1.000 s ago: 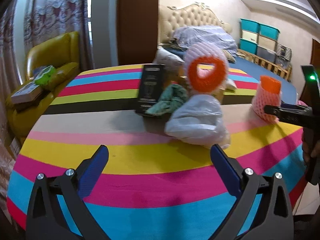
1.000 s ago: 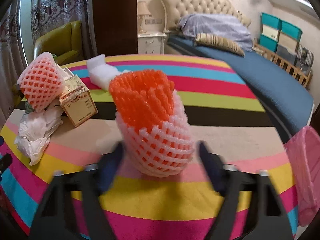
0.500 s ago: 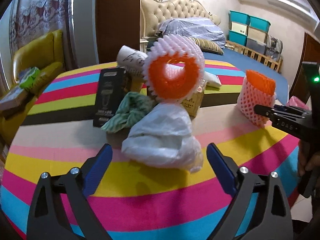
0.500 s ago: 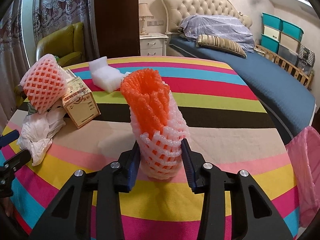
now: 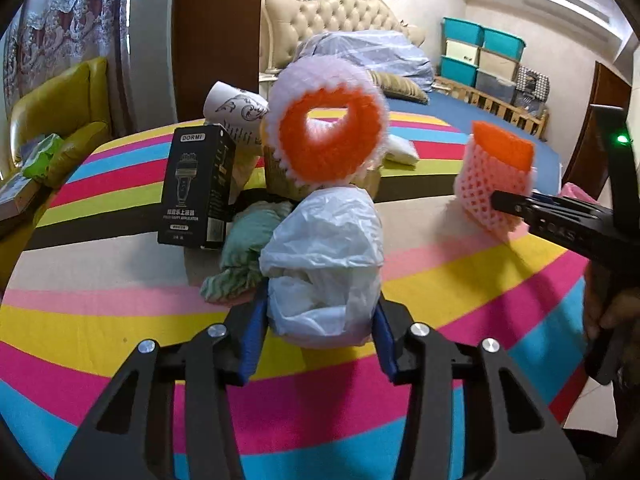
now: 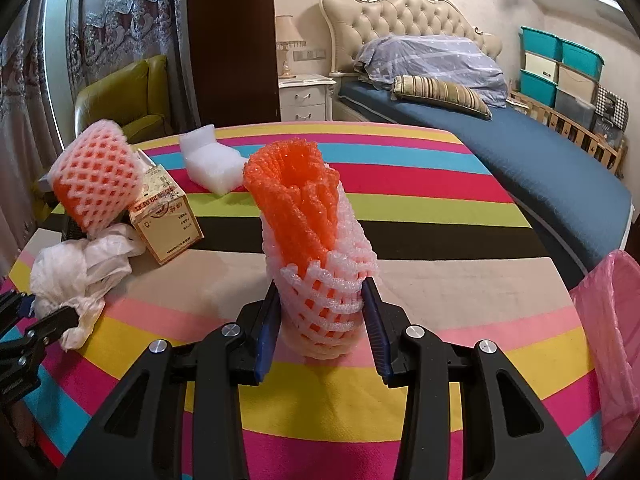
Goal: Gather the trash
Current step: 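Grasp the pink foam fruit net with the right gripper while the left grasps the plastic bag, then carry the fruit net and plastic bag to the pink wastebasket and open both grippers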
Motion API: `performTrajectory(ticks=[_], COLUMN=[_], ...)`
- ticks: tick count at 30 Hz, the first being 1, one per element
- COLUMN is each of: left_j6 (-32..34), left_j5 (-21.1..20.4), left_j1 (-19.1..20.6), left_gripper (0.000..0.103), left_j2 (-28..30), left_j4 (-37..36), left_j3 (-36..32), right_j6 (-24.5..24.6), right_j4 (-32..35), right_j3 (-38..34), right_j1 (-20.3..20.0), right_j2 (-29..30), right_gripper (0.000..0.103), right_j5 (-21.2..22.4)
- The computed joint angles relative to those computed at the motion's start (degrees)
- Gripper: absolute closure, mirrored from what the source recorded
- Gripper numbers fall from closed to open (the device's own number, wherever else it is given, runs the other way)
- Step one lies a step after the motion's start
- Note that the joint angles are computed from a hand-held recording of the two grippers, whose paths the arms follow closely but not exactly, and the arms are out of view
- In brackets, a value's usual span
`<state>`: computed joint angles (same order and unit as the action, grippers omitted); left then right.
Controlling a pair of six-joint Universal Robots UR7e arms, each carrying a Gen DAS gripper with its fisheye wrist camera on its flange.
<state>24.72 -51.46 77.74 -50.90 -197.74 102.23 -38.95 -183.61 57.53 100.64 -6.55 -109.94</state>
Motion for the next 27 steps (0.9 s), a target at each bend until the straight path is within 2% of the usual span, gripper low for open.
performTrajectory(ticks=[9,13,20,27], left_j6=[4.3,4.8,5.9,11.6], left_j5=[-7.2,-8.6,-8.4,-10.1], left_j1=[0.3,0.0,-1.8,-3.8], left_gripper=[0.058,0.058,0.058,0.058], left_j2=[-3.7,-4.4,-4.6,-3.3], left_j4=[-8.3,-9.6,-11.4,-12.3], left_j3=[5.9,6.3,7.1,8.3], right_j6=[0.0,-0.2,-1.5,-1.3], right_j4=[-6.1,-8.8,-13.8,-16.0], right_j3=[7.7,12.7,19.5,23.7], right_j1=[-0.8,-1.2,-1.9,-3.3], right_j2=[-3.8,-6.6,-10.3,-12.7], right_gripper=[0.064,0.064,0.064,0.064], right_j5=[4.4,6.5,9.0,10.1])
